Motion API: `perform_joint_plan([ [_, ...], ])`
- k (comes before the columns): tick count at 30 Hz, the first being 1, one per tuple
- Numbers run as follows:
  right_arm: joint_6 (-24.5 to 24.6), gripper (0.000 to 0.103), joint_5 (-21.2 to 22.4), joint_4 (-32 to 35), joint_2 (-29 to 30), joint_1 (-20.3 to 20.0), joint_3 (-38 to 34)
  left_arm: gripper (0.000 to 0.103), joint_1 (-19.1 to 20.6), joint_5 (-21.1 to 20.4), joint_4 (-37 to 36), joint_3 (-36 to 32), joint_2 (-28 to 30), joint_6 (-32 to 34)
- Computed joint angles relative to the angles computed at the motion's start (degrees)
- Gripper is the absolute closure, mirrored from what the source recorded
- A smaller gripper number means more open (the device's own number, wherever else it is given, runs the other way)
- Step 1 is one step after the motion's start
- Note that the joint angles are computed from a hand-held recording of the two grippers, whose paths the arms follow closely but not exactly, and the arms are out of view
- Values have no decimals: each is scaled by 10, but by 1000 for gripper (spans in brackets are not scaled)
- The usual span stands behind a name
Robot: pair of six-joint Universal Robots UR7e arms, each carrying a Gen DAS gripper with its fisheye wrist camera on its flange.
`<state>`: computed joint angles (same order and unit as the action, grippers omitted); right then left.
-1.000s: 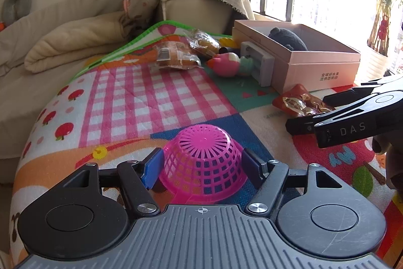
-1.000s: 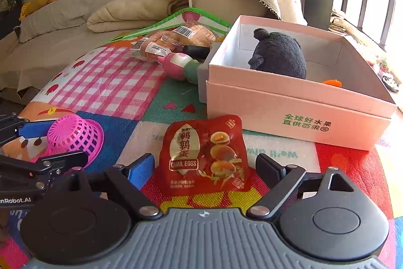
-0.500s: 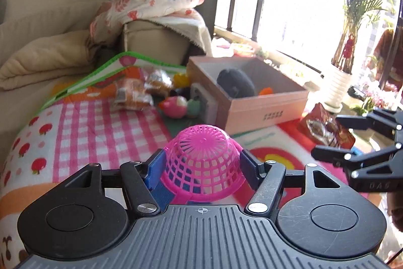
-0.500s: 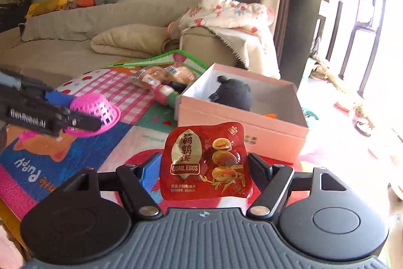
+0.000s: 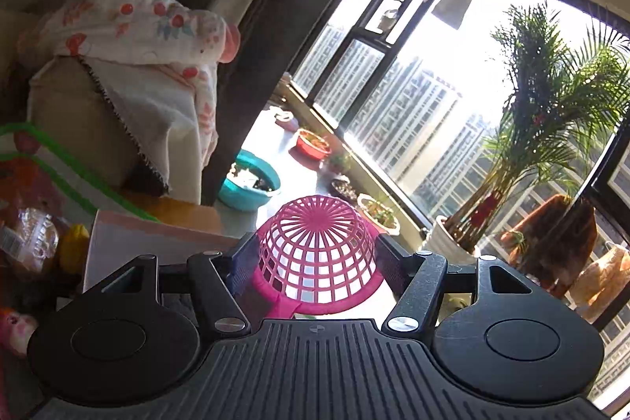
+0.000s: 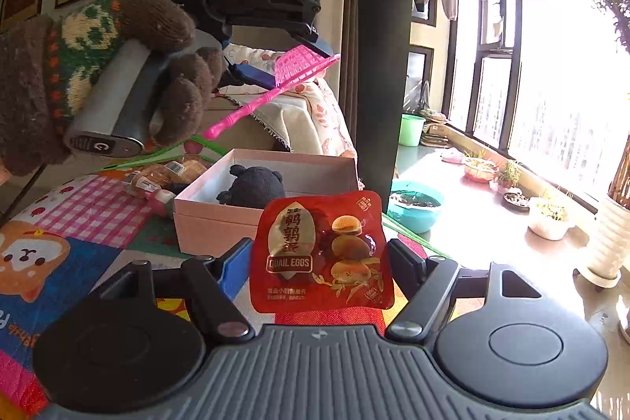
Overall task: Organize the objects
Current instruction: 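Drop the basket into the pink box with the left tool while the right tool drops the eggs packet in, then grasp the pink-and-green bird toy with the left tool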
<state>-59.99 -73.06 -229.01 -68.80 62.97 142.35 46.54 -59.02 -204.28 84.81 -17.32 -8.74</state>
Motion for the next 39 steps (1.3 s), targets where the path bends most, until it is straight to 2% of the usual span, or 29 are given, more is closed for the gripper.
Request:
perform_joint_plan([
  [2,5,30,-6,11,2,-3,-10,33,9,28,2,-53,47,12],
  [4,8,30,-13,12,6,-6,-17,33,16,57,16,-82,74,-3],
  [7,8,30,-18,17,11,-9,-25,33,21,102,35,-80,84,-12],
  [8,7,30,-18,21,12,-10,-28,33,22,120,39,-83,88,-4],
  [11,7,30,-28,26,20,-7,-36,33,11,211,-17,-93,110,91],
  [13,9,30,-29,33,21,-6,-38,33,10,244,-21,-83,104,102],
  [16,11,30,-31,45,21,-3,-41,37,15,216,-5,-31,65,84],
  [19,13,30,-40,51,22,3,-46,37,23,153,-24,17,26,63],
  [26,13,30,-67,58,22,24,-48,38,11,111,-147,146,-40,91],
  [30,23,30,-85,87,20,47,-75,38,4,108,-194,236,-75,114],
  [34,53,30,-117,135,27,95,-129,38,-7,141,-230,310,-92,158],
  [38,97,29,-157,194,62,143,-212,38,-1,151,-217,349,-108,133],
  [39,100,22,-166,202,75,152,-231,38,2,150,-211,355,-112,122],
])
